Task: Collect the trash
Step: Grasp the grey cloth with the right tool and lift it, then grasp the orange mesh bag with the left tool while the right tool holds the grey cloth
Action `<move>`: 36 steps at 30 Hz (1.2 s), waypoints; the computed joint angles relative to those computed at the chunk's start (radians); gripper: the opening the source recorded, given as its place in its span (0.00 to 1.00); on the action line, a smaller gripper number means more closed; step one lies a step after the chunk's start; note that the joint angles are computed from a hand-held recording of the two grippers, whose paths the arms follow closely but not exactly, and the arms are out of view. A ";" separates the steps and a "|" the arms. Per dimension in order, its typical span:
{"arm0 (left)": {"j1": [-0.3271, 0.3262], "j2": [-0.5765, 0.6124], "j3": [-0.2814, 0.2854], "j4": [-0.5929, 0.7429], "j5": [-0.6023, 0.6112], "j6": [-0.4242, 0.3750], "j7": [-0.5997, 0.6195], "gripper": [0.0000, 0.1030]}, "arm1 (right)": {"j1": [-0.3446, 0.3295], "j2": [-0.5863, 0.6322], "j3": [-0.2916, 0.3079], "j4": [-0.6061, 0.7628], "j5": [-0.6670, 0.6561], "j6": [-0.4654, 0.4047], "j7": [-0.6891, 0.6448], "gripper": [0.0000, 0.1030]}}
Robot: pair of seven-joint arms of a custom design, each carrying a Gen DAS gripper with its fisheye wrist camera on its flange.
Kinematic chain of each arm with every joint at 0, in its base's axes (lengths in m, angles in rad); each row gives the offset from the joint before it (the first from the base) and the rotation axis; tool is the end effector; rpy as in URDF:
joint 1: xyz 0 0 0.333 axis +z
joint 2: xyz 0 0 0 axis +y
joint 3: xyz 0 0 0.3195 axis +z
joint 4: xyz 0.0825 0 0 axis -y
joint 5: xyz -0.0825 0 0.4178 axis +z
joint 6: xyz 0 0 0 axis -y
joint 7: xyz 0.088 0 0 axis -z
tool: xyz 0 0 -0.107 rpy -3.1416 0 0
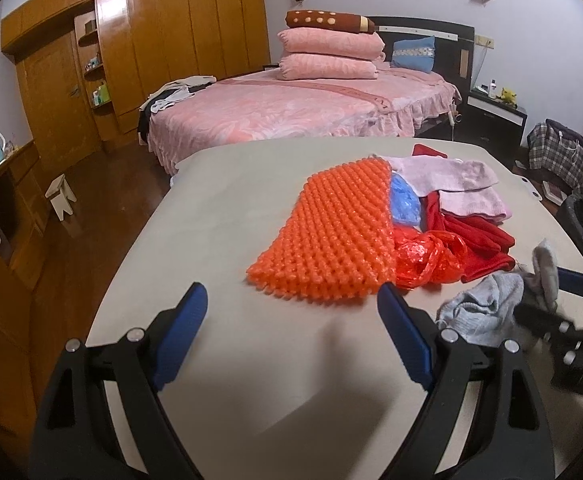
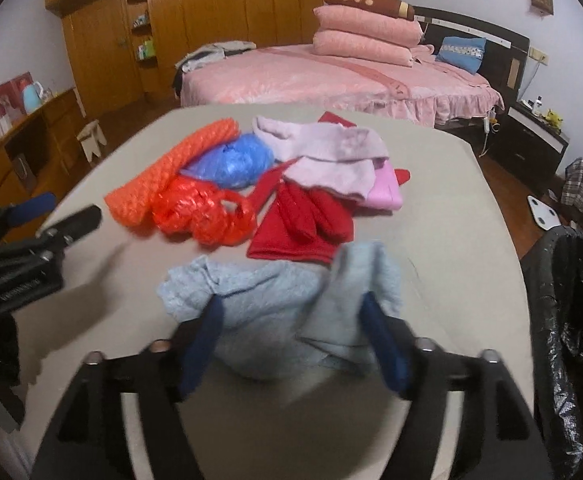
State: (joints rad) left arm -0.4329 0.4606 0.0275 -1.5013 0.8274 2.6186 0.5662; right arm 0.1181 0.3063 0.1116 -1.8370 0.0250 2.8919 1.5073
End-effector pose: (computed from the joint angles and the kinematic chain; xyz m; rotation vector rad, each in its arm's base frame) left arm 0.6956 -0.3209 0.4616 -1.6723 1.6755 -0.7024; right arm 0.6913 0.1528 0.4384 -1.9585 1.5165 -0.5853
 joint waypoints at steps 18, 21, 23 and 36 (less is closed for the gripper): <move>-0.009 0.024 -0.011 0.032 -0.037 0.012 0.043 0.82 | -0.006 0.010 -0.031 0.004 -0.090 -0.023 0.128 0.17; -0.018 0.039 -0.011 0.054 -0.050 0.014 0.062 0.80 | -0.003 -0.011 -0.048 -0.014 -0.081 0.006 0.149 0.17; -0.025 0.050 -0.010 0.071 -0.058 0.017 0.074 0.77 | 0.013 -0.023 -0.084 -0.021 -0.119 0.028 0.201 0.17; -0.032 0.191 0.019 0.285 -0.133 -0.065 0.139 0.68 | -0.027 -0.008 -0.065 0.022 -0.111 0.012 0.185 0.17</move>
State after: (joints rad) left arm -0.4649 0.6521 0.0461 -1.2164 0.6947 2.5533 0.7056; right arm 0.0909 0.2983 0.0470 -1.8151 -0.0864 2.9034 1.6925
